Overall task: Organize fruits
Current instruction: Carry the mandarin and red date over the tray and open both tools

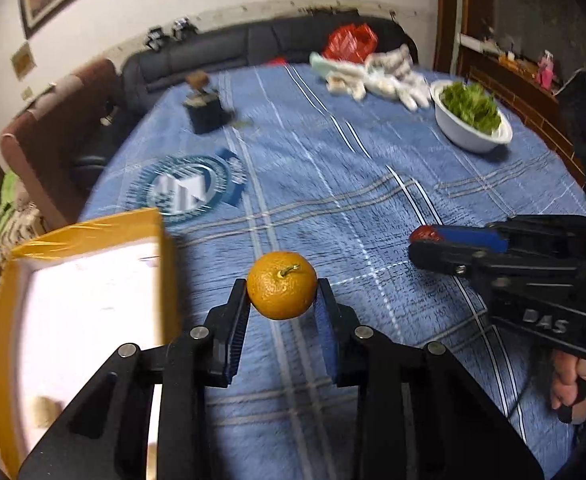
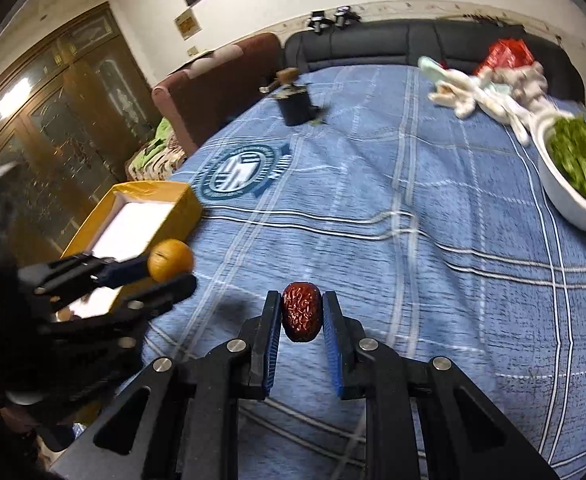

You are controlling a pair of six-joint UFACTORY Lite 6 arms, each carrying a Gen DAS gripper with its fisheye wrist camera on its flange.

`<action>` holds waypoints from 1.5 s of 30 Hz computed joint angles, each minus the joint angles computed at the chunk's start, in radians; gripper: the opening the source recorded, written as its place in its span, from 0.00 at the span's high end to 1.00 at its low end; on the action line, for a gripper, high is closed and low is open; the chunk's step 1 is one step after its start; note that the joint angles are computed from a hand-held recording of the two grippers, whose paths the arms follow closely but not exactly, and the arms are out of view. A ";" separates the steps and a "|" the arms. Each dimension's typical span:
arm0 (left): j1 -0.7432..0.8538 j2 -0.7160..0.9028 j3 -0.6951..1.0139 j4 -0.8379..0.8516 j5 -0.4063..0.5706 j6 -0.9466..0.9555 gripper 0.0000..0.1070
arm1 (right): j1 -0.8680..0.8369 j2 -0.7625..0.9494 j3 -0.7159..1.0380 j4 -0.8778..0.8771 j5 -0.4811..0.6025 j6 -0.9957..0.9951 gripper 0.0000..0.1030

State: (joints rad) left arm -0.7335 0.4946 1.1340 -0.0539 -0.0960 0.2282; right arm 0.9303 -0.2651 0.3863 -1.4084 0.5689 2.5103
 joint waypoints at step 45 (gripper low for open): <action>0.807 -0.281 -0.444 0.853 -0.328 -0.576 0.65 | 0.302 1.195 1.593 0.427 0.390 -0.652 0.40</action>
